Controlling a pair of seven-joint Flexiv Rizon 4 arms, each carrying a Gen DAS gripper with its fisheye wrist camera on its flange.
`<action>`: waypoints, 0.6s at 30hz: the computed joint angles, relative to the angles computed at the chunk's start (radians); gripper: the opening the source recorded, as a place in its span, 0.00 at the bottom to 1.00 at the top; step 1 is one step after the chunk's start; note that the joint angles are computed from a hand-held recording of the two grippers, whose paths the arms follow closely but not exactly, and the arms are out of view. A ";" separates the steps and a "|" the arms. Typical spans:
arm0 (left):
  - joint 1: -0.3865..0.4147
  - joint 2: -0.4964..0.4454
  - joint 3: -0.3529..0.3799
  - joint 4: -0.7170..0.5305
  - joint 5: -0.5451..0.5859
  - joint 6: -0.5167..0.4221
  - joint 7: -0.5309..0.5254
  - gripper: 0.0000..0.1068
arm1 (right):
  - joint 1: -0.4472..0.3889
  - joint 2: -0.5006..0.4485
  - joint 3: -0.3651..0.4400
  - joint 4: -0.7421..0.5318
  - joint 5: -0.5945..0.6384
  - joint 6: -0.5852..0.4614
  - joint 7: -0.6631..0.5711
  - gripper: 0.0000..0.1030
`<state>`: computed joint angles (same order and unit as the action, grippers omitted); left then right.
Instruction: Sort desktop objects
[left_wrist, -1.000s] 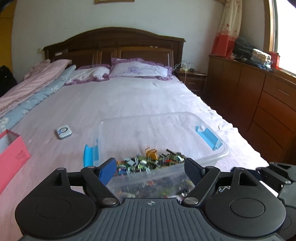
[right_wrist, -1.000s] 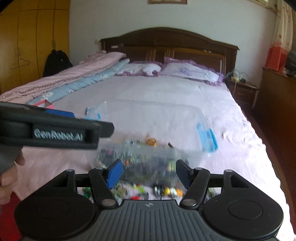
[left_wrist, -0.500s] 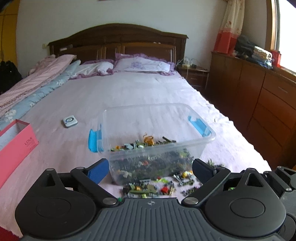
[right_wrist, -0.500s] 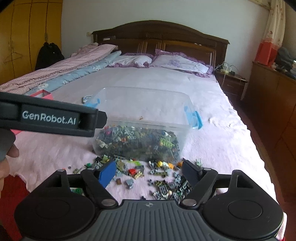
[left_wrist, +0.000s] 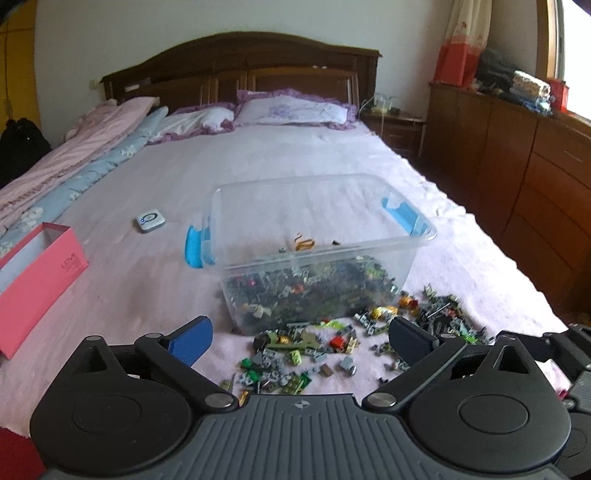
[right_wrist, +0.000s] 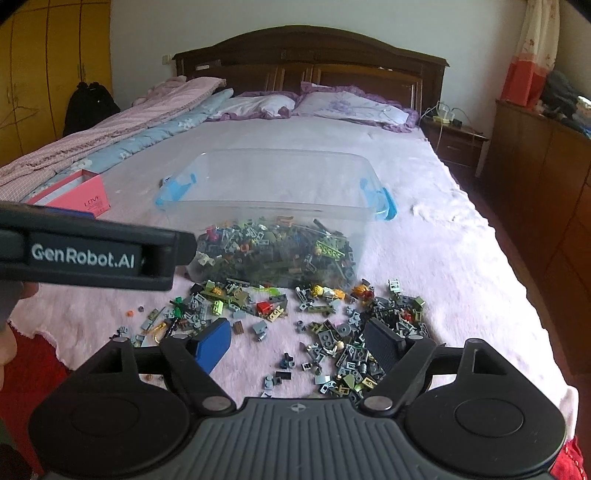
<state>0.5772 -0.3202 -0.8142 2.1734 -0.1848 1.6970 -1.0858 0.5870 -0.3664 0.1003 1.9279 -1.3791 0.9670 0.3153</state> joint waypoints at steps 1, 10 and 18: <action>-0.012 0.003 0.015 -0.001 0.001 -0.001 -0.002 0.96 | 0.000 -0.001 0.000 -0.001 0.001 0.001 0.000 0.79; -0.085 0.015 0.095 -0.010 -0.044 -0.023 0.003 0.96 | -0.002 -0.003 0.000 -0.003 0.008 0.005 -0.003 0.80; -0.133 0.012 0.133 -0.012 -0.096 -0.023 0.044 0.96 | 0.001 -0.011 -0.003 -0.004 0.024 0.010 -0.010 0.81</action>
